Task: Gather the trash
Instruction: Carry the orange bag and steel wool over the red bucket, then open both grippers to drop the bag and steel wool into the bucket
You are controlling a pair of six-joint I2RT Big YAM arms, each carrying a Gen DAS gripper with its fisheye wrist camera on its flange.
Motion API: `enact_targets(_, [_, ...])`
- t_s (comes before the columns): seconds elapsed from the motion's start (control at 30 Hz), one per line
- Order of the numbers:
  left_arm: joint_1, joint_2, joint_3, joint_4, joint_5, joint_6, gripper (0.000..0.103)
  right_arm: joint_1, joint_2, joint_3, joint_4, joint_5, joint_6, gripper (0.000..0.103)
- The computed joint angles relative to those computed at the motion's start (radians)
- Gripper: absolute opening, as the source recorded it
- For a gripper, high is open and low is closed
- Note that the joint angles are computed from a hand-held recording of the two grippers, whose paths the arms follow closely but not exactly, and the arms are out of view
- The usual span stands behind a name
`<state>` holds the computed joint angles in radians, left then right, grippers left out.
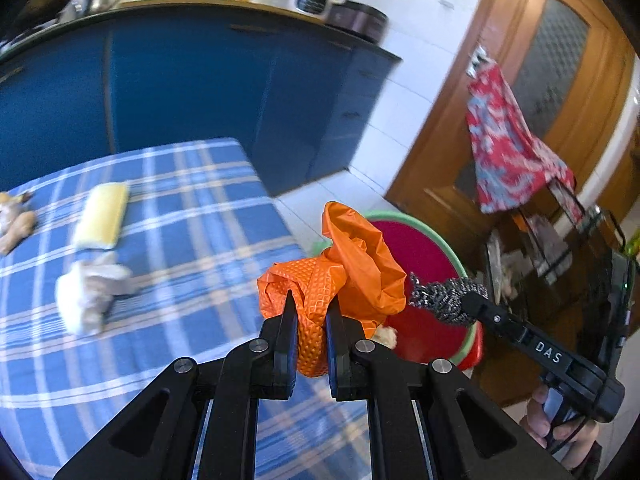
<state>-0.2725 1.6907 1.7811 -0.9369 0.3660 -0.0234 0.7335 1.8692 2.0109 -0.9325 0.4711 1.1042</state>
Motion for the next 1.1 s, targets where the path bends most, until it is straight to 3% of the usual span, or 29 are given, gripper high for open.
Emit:
enact_targets(0.4, [-0.095, 0.098, 0.086, -0.091, -0.034, 0.037, 0.012, -0.032, -0.081, -0.162, 0.006, 0.001, 0.096, 0.021])
enact_targets(0.47, [-0.101, 0.110, 0.097, -0.105, -0.030, 0.043, 0.014, -0.037, -0.087, -0.176, 0.008, -0.003, 0.112, 0.024])
enact_targets(0.6, [-0.103, 0.113, 0.095, -0.102, -0.031, 0.046, 0.041, -0.041, -0.095, -0.196, 0.017, -0.010, 0.131, 0.026])
enact_targets(0.7, [-0.101, 0.106, 0.086, -0.095, -0.034, 0.045, 0.043, -0.043, -0.105, -0.214, 0.032, -0.010, 0.138, 0.027])
enact_targets(0.83, [-0.090, 0.096, 0.078, -0.083, -0.042, 0.035, 0.043, -0.042, -0.105, -0.216, 0.033, -0.014, 0.146, 0.036])
enact_targets(1.03, [-0.080, 0.101, 0.090, -0.082, -0.050, 0.014, 0.045, -0.039, -0.100, -0.207, 0.038, -0.010, 0.142, 0.037])
enact_targets(1.1, [-0.082, 0.104, 0.094, -0.087, -0.056, 0.020, 0.052, -0.040, -0.099, -0.202, 0.029, -0.009, 0.140, 0.040])
